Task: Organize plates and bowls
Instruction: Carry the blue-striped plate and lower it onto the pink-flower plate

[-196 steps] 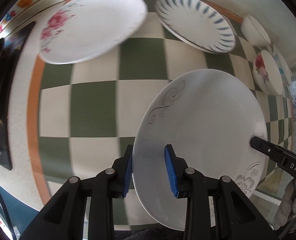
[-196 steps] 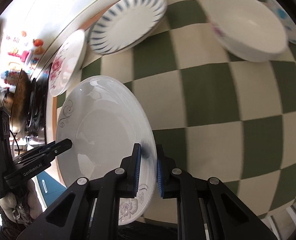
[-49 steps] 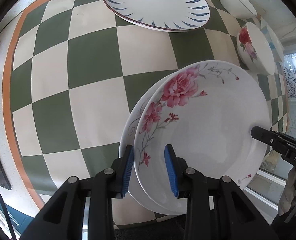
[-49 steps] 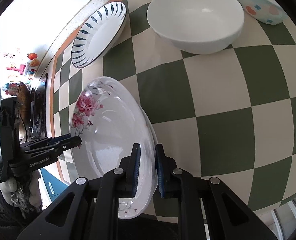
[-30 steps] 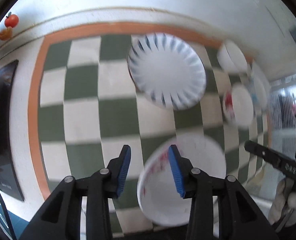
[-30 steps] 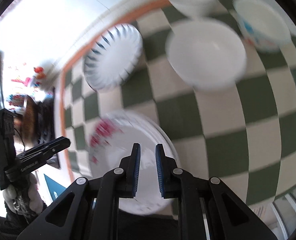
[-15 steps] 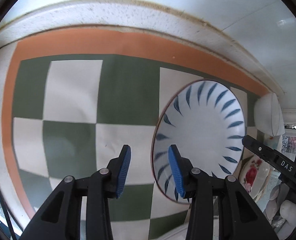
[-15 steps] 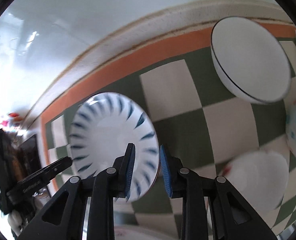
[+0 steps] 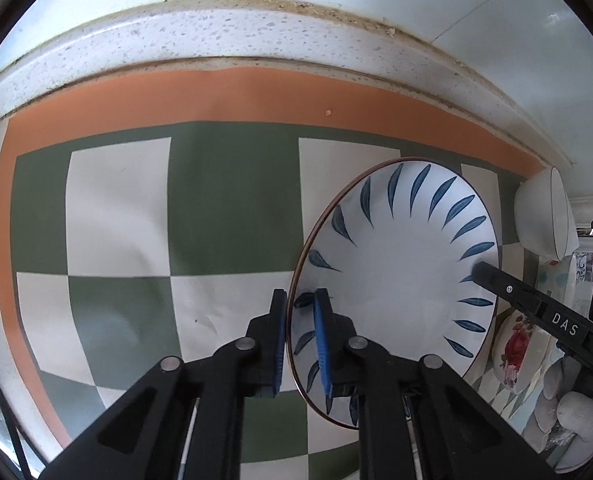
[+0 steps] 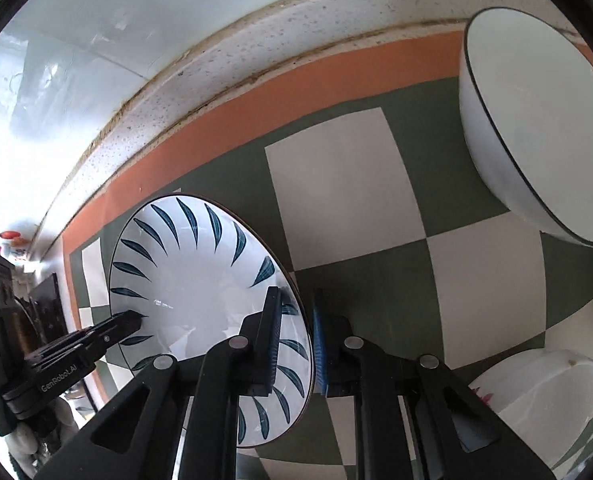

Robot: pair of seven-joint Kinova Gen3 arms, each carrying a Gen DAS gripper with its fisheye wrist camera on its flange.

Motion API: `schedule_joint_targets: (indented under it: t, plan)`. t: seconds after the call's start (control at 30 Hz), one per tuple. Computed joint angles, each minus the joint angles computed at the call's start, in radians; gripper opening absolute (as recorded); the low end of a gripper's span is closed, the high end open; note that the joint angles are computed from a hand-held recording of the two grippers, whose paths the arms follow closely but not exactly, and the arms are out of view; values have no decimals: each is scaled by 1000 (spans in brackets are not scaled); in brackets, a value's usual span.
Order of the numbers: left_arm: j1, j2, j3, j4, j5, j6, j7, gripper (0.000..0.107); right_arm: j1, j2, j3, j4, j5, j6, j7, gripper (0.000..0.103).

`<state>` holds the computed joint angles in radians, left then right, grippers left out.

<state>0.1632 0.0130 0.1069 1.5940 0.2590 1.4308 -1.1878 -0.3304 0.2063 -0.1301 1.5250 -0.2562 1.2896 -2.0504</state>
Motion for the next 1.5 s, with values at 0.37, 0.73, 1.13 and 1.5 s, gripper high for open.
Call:
schedule_joint_targets:
  t: [0.37,0.73,1.13,1.5]
  plan:
    - [25,-60,18,-53,-37,49,38,11,4,-54,-6,-1,-32,21,25,13]
    - [54,-154,55,-123,-65,133,123,11,-5,-177,-13,-40,-66,112,23,13]
    - [99,-259,131,-160,-50,226,257,11,12,-368,2,-23,-130,230,23,13]
    - [154,-323,239,-45,-1,201,434,11,27,-533,26,155,-192,300,78,13]
